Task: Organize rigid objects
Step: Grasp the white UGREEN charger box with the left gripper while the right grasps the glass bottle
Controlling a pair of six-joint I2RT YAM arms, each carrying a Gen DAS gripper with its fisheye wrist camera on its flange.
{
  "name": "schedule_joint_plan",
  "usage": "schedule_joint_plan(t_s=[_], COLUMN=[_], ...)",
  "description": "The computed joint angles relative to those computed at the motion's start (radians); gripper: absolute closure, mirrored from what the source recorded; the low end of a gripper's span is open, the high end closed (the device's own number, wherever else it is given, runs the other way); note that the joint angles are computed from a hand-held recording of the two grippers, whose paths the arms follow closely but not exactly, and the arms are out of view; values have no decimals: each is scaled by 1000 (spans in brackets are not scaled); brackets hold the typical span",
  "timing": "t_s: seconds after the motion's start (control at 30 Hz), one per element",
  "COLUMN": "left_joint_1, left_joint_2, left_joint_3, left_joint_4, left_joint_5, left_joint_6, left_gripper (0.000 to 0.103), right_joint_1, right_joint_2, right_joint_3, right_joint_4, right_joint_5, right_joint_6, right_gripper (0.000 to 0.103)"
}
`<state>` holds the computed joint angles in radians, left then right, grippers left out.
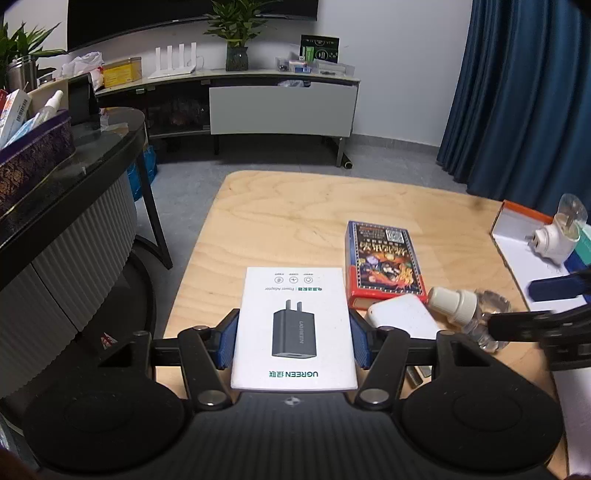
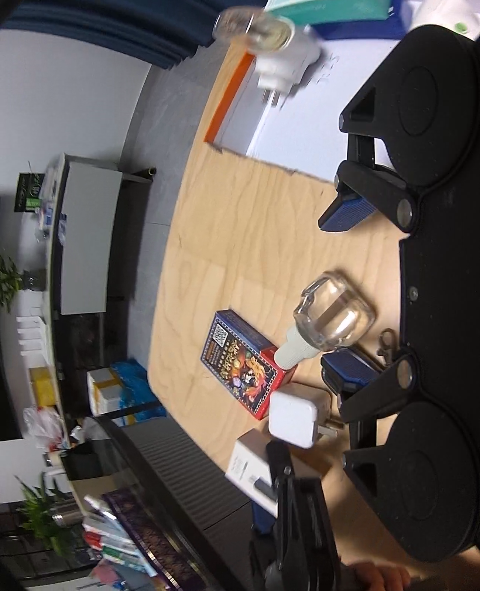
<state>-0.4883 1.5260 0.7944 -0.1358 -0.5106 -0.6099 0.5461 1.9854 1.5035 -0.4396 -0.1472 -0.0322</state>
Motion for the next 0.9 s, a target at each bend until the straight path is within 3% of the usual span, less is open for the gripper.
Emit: schedule_joint_plan(t_s=[0.17, 0.27, 0.63, 0.9], left_joint_1=[-5, -4, -54, -211], left_joint_2=[15, 18, -21, -45], left_joint_3=[3, 0, 8, 121], left_joint_4=[21, 36, 5, -163], left_joint_5=[-9, -4, -63, -155], left_joint_6=[16, 18, 11, -83], left_gripper=[44, 44, 44, 44], right_joint_1=[2, -6, -30, -115], right_joint_2=[83, 100, -70, -351], right_joint_3=[81, 103, -97, -306], right_joint_4=[-28, -44, 79, 105], right_joint_5=[-17, -48, 10, -9], right_joint_6=[-2, 24, 90, 115], right_gripper=[21, 41, 42, 42])
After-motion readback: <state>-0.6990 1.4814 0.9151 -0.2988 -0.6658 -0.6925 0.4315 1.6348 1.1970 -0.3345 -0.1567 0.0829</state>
